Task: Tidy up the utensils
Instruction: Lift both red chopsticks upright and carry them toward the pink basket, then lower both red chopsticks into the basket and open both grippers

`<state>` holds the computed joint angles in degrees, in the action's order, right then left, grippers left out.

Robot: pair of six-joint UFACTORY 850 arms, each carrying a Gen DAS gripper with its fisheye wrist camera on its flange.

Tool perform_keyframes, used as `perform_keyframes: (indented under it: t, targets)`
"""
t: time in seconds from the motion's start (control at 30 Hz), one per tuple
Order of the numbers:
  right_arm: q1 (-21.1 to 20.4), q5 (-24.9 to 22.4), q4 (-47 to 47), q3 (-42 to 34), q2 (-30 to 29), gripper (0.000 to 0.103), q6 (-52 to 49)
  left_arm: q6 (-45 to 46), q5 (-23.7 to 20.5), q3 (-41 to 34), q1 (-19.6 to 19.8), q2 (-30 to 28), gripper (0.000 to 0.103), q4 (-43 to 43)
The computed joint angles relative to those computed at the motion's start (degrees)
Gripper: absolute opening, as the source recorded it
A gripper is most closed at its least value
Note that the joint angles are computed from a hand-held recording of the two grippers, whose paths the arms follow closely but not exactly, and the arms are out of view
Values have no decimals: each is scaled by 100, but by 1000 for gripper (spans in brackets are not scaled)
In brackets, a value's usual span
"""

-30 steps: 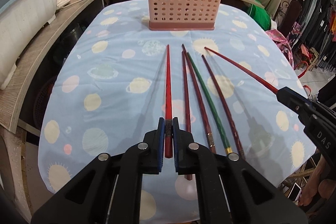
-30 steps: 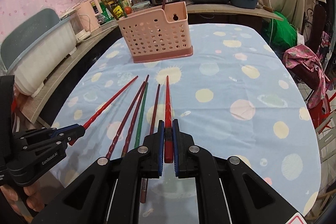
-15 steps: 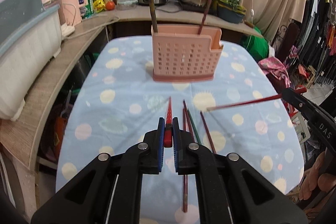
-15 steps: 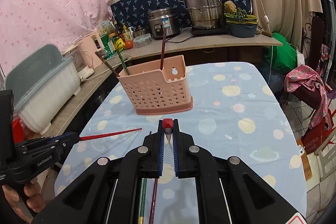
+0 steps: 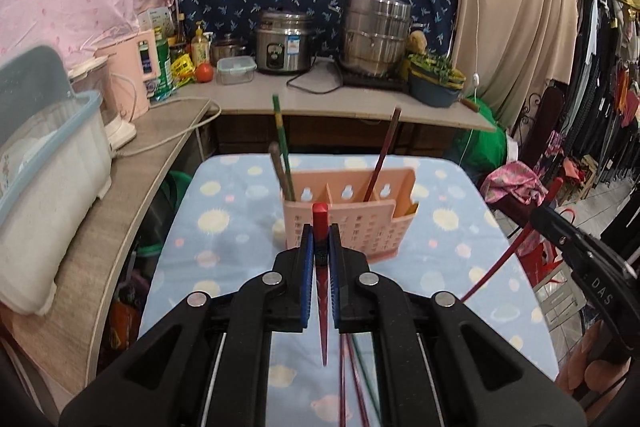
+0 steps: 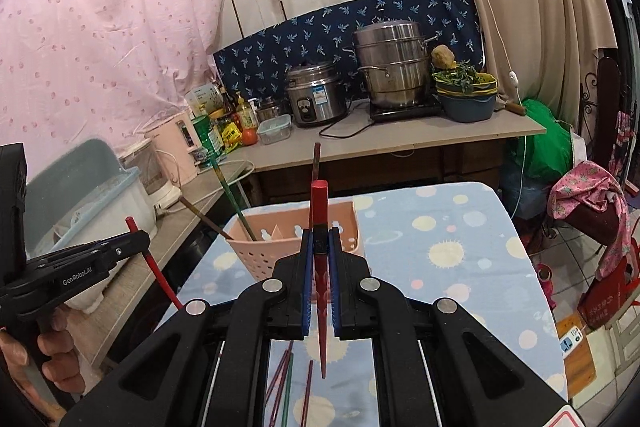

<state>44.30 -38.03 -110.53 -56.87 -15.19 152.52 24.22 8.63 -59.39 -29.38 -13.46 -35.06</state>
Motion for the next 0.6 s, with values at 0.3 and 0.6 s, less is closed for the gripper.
perform_keyframes:
  t: [0.3,0.6]
  targets:
    - [-432,81,-983,-550,-103,7,712,-396,331,-738,13,-42,7,411]
    - [-730,135,-1111,-1384,-563,7,652,-29,780,-1584,51,-538,7,110]
